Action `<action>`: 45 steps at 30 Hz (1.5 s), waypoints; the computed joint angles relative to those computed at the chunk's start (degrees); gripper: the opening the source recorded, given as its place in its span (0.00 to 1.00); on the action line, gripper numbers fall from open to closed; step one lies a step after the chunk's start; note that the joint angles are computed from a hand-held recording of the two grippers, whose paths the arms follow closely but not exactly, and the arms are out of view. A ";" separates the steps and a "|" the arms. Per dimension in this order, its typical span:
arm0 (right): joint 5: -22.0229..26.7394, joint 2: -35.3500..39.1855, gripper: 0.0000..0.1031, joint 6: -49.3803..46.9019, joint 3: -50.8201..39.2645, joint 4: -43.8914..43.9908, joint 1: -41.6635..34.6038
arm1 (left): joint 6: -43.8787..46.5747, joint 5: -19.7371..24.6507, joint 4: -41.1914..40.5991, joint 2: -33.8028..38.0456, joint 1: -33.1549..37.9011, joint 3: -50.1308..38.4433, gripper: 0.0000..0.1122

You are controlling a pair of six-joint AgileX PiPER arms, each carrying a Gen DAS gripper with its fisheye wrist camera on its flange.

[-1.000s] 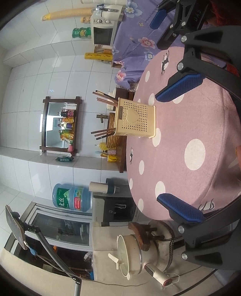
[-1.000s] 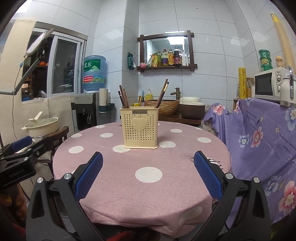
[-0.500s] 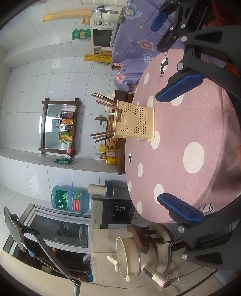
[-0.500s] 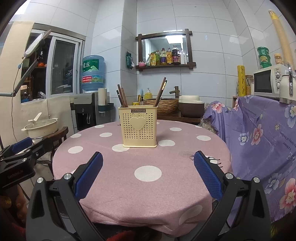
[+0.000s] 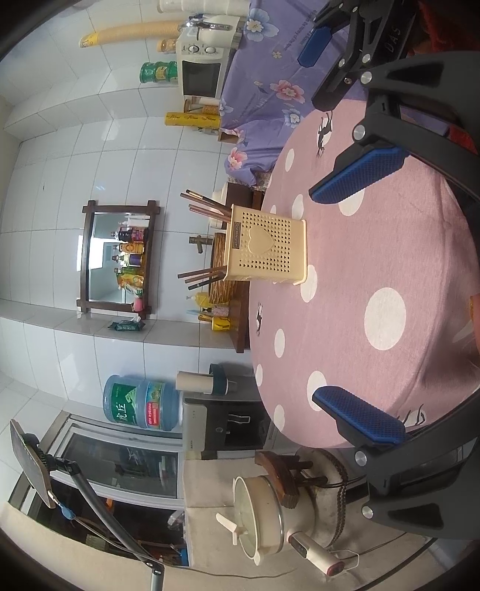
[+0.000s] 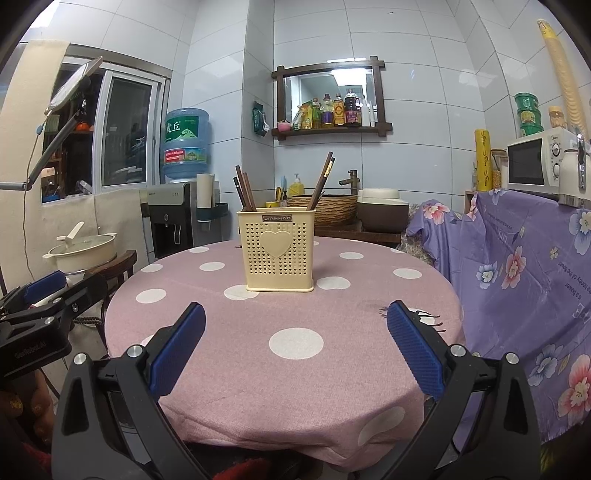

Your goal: Organize utensils

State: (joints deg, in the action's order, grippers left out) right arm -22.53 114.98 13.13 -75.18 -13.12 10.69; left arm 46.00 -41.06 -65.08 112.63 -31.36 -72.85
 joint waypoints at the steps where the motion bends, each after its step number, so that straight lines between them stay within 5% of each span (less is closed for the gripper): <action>1: -0.05 0.04 0.94 -0.08 -0.02 0.07 0.01 | 0.11 0.04 -0.08 -0.01 -0.01 -0.01 0.87; 45: -0.03 0.54 0.94 0.75 0.01 -0.98 -0.06 | -0.07 0.92 0.06 0.24 0.40 -0.13 0.87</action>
